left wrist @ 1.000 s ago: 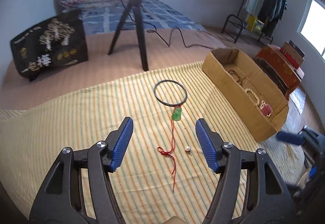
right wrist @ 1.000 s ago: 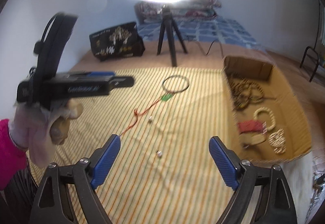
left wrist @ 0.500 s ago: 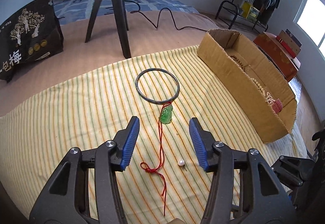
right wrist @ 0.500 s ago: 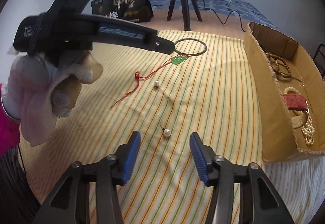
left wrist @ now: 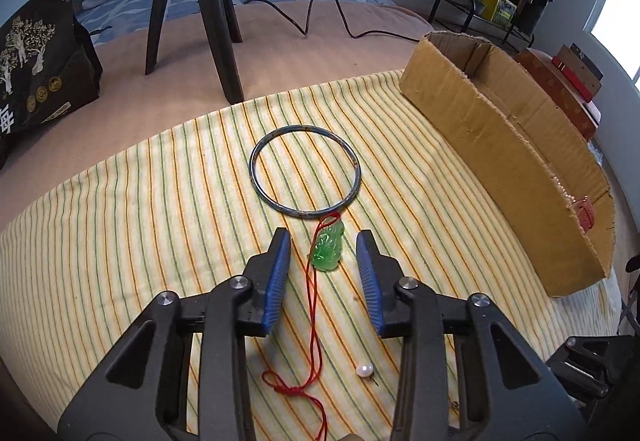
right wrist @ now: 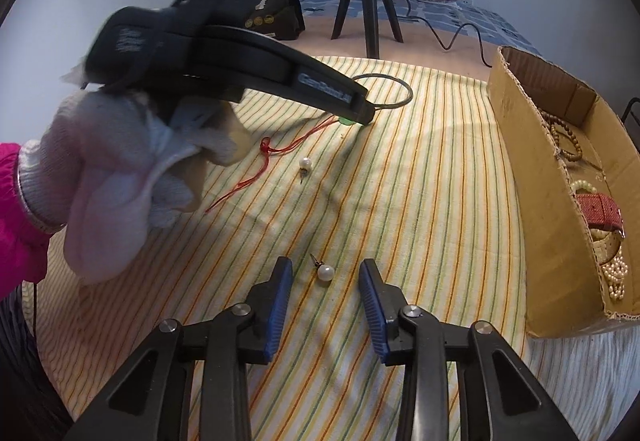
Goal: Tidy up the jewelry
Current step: 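Grasp the green jade pendant with the left gripper while the right gripper grasps a pearl earring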
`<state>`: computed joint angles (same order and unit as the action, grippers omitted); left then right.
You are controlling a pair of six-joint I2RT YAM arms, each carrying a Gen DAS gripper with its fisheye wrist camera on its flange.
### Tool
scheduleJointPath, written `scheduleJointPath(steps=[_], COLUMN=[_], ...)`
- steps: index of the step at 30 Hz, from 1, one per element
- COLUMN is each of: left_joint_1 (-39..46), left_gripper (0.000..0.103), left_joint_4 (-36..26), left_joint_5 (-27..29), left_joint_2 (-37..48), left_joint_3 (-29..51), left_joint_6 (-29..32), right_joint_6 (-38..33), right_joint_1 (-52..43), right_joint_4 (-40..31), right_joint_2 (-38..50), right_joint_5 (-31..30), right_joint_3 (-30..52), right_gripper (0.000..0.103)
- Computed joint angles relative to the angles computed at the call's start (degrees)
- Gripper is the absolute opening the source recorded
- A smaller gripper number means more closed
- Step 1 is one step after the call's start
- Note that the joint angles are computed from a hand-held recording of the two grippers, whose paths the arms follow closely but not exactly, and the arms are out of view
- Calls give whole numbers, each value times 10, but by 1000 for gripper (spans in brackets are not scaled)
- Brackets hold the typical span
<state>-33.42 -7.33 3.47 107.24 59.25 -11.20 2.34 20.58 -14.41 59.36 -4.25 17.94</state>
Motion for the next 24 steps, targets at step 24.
scheduleJointPath(steps=[24], left_joint_1=[8], left_gripper=[14], left_joint_4=[19], left_joint_5=[-11], left_joint_2=[1], left_joint_3=[-15], left_joint_6=[-14], right_joint_6=[-16], right_joint_1=[-11], right_joint_4=[27], right_joint_2=[17], right_joint_5=[-16], right_joint_3=[-6], right_gripper=[8])
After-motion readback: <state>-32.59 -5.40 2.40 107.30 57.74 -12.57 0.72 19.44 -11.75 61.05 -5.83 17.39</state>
